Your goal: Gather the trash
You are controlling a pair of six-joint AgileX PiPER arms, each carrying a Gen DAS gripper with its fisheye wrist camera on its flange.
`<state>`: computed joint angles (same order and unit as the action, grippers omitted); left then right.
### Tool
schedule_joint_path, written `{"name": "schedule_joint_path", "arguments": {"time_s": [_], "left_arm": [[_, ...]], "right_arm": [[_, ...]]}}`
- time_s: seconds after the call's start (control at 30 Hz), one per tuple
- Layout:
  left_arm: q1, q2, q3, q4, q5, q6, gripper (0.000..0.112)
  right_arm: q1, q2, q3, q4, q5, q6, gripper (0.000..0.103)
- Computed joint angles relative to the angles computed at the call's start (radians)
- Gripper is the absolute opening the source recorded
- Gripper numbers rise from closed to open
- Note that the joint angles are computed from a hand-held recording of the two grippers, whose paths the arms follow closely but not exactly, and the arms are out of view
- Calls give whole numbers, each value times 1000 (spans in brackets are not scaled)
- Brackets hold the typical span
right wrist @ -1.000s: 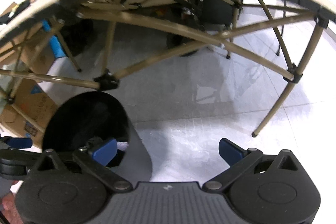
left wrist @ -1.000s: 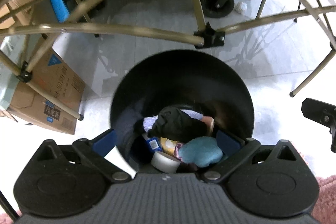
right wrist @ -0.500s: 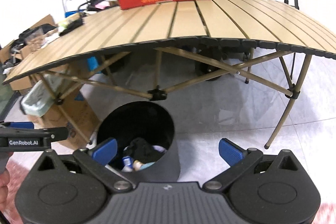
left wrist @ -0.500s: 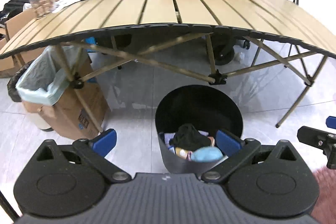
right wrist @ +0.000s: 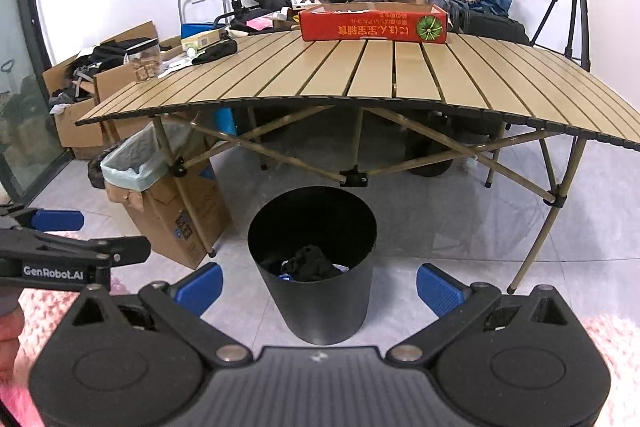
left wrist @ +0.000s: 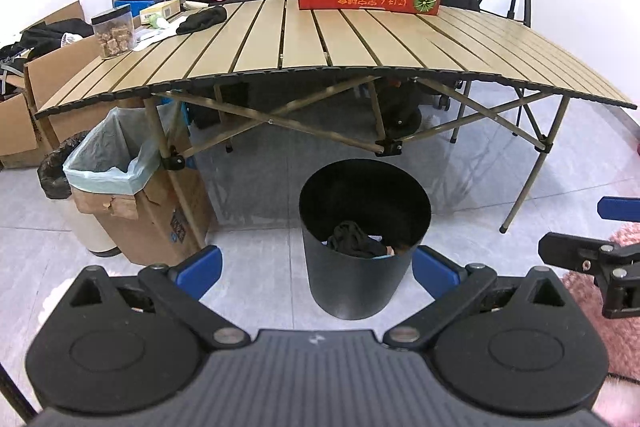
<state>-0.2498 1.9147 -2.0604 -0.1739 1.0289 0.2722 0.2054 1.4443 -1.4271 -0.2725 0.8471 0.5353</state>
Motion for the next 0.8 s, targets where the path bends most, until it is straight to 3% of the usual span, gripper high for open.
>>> {"name": "schedule_joint_path", "arguments": {"time_s": [0.8], "left_arm": [[5, -43, 62, -30, -22, 32, 103]], "right_arm": [[22, -30, 13, -60, 34, 68, 103]]}}
